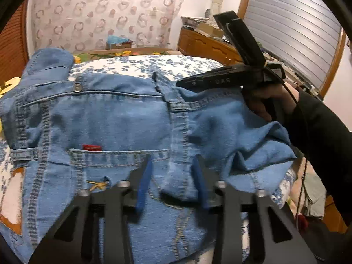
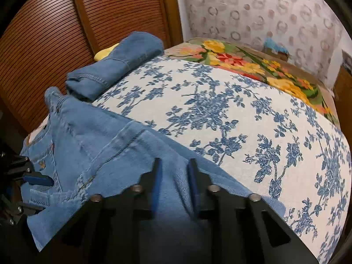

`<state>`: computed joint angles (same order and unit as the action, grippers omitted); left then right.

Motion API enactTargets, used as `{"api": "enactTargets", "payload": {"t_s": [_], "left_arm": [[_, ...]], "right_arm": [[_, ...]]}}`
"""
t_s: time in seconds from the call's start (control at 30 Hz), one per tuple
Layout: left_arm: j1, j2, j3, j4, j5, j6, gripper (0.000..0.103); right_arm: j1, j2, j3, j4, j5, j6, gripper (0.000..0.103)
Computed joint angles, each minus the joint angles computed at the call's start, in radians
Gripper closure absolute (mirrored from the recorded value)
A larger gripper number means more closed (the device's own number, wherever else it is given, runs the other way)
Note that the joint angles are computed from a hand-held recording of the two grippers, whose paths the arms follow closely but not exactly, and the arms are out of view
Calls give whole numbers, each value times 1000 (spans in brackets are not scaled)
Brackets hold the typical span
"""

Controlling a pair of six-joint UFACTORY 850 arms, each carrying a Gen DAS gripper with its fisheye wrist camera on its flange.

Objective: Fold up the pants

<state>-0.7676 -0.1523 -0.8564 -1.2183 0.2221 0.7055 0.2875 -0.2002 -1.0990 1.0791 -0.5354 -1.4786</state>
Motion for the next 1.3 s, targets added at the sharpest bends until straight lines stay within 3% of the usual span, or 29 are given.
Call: {"api": "enactTargets", "payload": {"t_s": [0.13,0.23,0.33,0.5,0.77,0.93,1.3], "left_arm": [[-8,4,-2,-24,5,38,83],[-13,14,-2,-43,26,69,84],[-19,48,14,17,56,0,84],[-39,128,53,23,131,-6,85],[-57,250,129,-46,224,43,85],[-67,307,187,-108,280,65,85],[-82,467,318,-250,389,131,85]], "right_arm": [[-12,30,33,122,-6,-132,101],[-32,82,79,275,-20,-269,102],[-46,129,116,388,-40,-369,102],[-44,199,155,493,-56,-457,102],[-57,328,258,559,-146,-547,102],[-44,306,262,603,-179,-620,102],[69,189,173,647,-177,-665,102]]}}
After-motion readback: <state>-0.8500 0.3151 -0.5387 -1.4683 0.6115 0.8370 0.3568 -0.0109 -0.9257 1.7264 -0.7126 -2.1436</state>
